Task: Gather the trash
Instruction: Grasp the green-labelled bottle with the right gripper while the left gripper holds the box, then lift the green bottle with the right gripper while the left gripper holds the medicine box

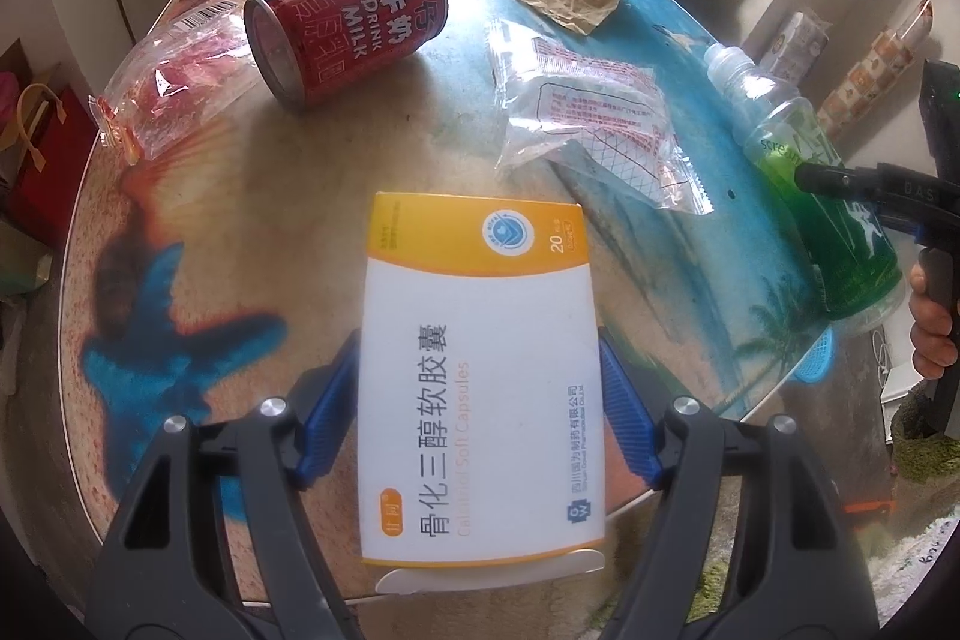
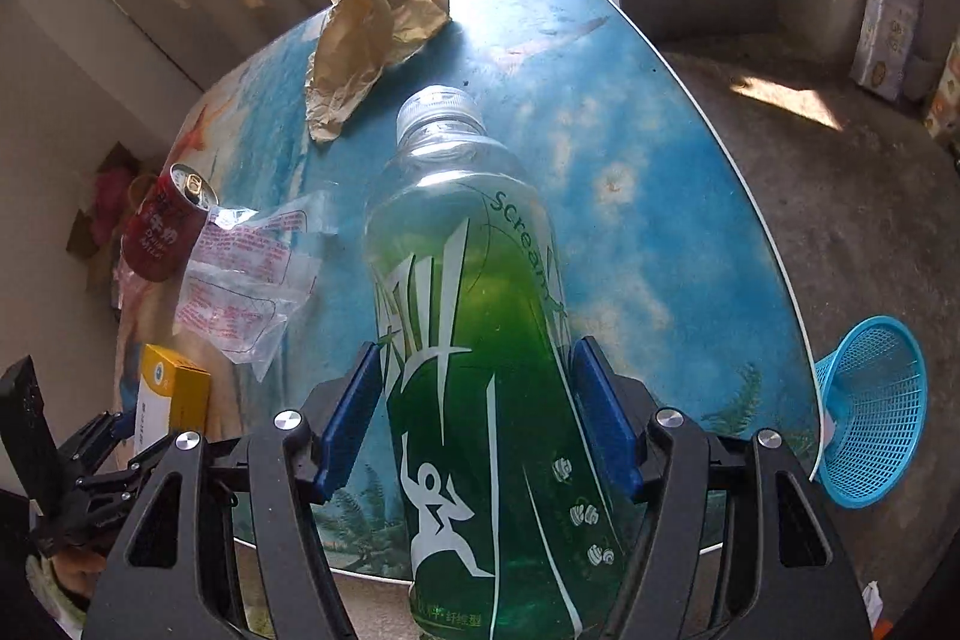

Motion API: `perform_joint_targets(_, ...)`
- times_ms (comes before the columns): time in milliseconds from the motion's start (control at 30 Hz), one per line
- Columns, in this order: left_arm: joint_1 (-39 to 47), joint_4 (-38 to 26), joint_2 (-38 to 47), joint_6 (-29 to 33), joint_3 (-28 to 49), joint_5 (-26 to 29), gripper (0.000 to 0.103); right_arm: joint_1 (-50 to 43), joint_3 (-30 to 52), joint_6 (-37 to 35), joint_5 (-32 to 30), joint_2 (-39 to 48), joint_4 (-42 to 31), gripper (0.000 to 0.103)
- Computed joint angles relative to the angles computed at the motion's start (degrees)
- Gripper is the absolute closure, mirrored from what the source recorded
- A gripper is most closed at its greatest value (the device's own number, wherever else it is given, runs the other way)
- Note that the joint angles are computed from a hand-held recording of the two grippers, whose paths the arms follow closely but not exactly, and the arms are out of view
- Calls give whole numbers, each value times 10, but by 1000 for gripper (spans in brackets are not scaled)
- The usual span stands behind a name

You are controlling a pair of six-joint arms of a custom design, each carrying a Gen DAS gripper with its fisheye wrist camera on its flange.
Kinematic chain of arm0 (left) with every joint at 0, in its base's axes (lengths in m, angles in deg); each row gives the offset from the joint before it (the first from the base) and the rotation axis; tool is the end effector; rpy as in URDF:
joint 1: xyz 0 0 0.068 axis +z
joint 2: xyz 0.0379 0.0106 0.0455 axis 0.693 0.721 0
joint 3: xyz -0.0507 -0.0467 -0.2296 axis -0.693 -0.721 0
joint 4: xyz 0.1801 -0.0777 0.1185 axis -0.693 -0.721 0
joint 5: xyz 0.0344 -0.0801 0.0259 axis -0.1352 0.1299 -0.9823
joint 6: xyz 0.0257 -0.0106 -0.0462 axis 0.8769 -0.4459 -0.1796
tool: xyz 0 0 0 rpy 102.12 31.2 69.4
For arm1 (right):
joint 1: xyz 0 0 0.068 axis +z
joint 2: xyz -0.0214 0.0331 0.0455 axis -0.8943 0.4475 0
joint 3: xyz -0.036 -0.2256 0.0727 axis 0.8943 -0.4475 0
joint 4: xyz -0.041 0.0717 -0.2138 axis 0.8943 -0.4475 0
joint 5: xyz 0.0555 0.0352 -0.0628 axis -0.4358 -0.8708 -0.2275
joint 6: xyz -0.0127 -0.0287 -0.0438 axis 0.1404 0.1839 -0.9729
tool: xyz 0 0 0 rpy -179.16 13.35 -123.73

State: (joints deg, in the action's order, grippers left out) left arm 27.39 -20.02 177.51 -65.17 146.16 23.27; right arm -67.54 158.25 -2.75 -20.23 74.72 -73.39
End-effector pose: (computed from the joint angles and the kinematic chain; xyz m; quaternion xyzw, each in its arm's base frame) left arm 0.2709 -0.0844 0.2520 0.0680 0.9668 -0.1098 0.2207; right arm 0.2930 -0.0101 0.2652 0.0392 0.9674 0.1513 0.1993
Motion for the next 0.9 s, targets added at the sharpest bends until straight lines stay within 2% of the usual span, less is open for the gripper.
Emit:
perform_joint_targets(67, -2, -1, 1, -3, 1, -3, 33, 6, 12, -3, -8, 1, -20, 38)
perform_joint_targets(200, -5, -6, 6, -3, 7, -8, 33, 20, 31, -14, 7, -4, -32, 31)
perform_joint_targets(367, -9, -1, 5, -8, 4, -13, 33, 21, 36, -20, -4, 7, -28, 30)
perform_joint_targets(433, -9, 4, 5, -8, 1, -13, 33, 20, 22, -16, -14, 9, -18, 34)
perform_joint_targets(467, -9, 6, 3, -8, -2, -12, 33, 18, 16, -11, -24, 11, -15, 44)
perform_joint_targets(500, -8, 8, 1, -8, -4, -11, 34, 11, 8, -5, -43, 10, -11, 45)
perform_joint_targets(733, 1, 5, -6, -5, -8, 0, 34, -4, -46, 21, -78, -35, -13, 46)
perform_joint_targets(900, -5, 0, 2, 3, 1, -10, 34, 13, -75, 21, -67, -68, -30, 45)
